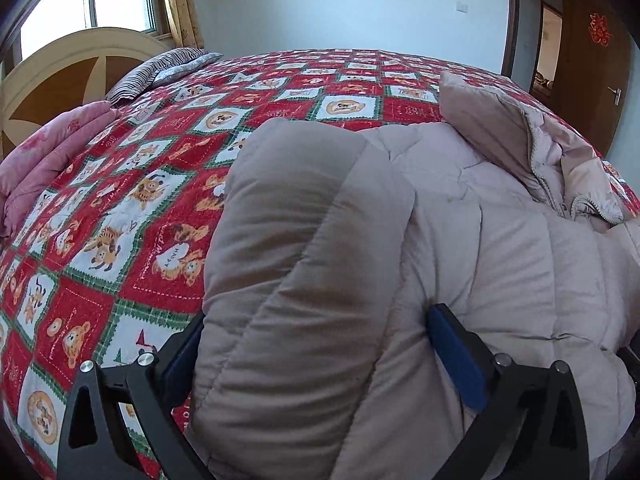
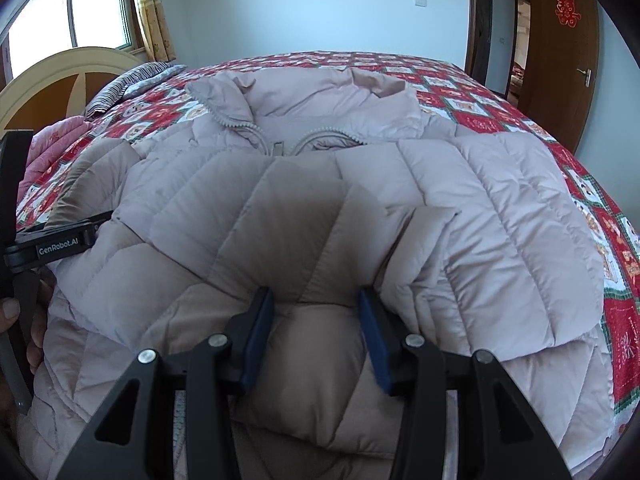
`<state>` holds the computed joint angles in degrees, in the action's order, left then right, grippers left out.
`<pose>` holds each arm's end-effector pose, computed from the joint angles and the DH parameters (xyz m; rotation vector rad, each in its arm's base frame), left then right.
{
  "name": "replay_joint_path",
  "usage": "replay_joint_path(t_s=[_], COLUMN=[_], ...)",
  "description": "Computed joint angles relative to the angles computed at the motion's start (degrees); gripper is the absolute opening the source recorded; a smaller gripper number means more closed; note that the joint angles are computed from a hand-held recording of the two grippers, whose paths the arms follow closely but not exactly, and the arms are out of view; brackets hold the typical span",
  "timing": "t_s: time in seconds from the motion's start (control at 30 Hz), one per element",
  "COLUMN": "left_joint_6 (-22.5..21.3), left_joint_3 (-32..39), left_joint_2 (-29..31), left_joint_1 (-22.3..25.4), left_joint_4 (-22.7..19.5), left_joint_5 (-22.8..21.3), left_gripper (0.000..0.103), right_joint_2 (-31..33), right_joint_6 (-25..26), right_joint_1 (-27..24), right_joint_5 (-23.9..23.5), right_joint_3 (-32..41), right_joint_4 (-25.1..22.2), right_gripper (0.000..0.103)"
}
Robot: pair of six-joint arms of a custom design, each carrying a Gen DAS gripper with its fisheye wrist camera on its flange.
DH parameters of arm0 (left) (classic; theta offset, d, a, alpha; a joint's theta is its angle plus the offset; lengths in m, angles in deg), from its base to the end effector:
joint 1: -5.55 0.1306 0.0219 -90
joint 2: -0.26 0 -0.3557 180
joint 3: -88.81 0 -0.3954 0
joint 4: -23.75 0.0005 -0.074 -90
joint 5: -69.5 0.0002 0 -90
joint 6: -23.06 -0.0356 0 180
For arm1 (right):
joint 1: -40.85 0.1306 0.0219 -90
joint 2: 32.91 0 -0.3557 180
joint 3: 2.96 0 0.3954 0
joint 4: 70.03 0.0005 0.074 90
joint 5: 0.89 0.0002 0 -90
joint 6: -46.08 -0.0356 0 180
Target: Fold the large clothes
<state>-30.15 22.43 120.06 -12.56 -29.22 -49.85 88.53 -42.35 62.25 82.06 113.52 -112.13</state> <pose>0.6188 -0.1845 0.3064 -0.5667 2.3655 0.2552 0.6277 0.2501 0.3197 -0.5362 2.3462 0.3089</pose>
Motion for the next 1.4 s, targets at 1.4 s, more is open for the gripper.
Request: replay_joint_path(t_s=[1.4], left_joint_6=[-8.6], left_joint_3=[19.1], left_joint_2=[11.8], left_joint_1=[-5.9], left_joint_4=[-8.3], left_joint_5=[-8.2], left_gripper=[0.102], right_joint_2=[8.7], right_joint_6=[-2.2], right_joint_1=[-6.1], right_joint_5=[8.7], right_joint_3=[13.3], right_joint_4=[-5.4], right_gripper=[0.067])
